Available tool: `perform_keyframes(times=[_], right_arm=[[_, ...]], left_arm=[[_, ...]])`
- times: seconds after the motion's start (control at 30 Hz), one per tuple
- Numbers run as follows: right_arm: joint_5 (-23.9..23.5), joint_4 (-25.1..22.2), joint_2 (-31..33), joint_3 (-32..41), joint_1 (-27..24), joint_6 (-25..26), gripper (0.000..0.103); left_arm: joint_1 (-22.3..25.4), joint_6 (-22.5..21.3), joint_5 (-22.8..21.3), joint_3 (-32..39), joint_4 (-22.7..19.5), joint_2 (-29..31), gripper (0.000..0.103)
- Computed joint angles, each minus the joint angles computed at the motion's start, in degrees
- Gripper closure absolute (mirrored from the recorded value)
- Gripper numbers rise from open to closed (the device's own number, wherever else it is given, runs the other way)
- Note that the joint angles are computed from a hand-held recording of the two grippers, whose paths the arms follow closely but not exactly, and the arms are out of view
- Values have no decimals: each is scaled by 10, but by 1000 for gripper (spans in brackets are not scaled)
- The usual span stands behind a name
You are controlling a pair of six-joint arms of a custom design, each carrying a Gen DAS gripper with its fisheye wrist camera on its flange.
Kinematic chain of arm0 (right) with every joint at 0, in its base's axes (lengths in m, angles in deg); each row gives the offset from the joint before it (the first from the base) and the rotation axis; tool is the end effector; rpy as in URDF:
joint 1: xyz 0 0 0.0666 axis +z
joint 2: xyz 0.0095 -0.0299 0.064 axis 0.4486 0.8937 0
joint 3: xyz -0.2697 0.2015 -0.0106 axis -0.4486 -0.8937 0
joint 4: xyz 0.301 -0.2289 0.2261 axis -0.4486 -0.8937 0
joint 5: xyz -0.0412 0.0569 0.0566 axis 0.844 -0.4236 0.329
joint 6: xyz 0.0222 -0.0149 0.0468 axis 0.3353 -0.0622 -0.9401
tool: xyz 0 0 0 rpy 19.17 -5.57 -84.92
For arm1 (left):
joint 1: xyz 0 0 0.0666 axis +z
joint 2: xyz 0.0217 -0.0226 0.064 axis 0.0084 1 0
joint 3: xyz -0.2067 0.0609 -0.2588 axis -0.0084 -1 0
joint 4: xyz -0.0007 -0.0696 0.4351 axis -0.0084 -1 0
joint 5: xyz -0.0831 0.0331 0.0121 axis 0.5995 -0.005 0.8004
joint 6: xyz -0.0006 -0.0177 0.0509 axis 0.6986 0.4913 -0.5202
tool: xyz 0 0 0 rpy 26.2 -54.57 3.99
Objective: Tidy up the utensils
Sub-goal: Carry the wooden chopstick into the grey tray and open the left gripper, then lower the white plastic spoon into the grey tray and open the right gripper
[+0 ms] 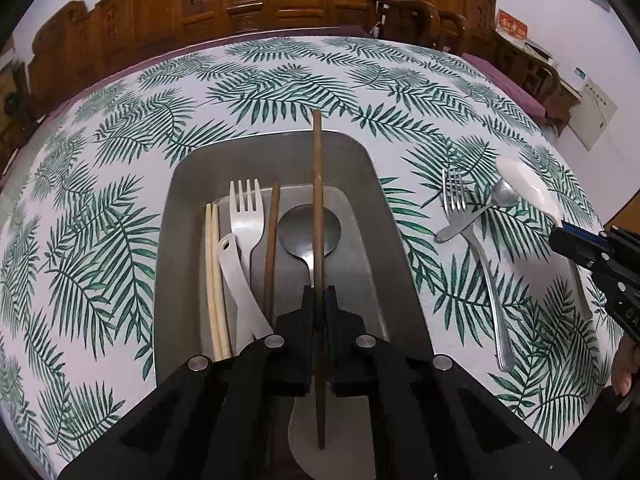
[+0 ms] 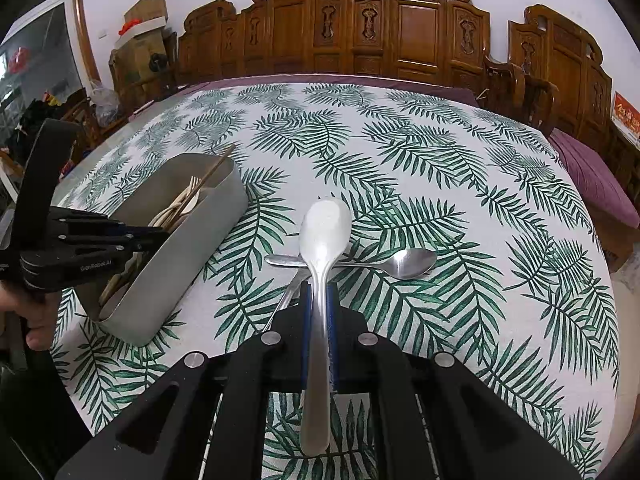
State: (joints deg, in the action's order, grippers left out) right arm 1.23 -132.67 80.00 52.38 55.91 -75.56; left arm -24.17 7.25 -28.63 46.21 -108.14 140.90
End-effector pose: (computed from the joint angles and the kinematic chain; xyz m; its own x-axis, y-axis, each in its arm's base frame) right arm 0.4007 0.2191 0.3980 -0.7735 -0.0945 -0.6267 -0.2006 0.9745 0.1008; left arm 0.4615 -0.2131 0.3320 -0.8139 0.2918 -0.5024 0.3670 0.9286 -0.0553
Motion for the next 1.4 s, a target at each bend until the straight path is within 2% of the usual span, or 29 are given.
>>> perform_keyframes(times=[0.17,0.53,0.77,0.97,1.1,1.23,1.4], right_arm=[[0,0,-1,-1,0,1,94],[2,-2,0,1,3,2,94],[2,-2,0,1,3,2,94],[4,-3,3,7,8,4,94],[5,-2,7,16,17,5,94],[3,-1,15,27,27,1,94],[-3,7,30,43,38,-16,94]], left_arm=[[5,-46,-11,8,-8,-10,99],[11,-134,-28,39,-74,16,99],[11,-115,-14,33,-76,13,99],[8,-119,-18,20,-80,0,98],[15,-106,-9,2,-59,-24,81],[26,-87,3,-16,-29,-45,76],[40,-74,19,-41,14,-72,75]])
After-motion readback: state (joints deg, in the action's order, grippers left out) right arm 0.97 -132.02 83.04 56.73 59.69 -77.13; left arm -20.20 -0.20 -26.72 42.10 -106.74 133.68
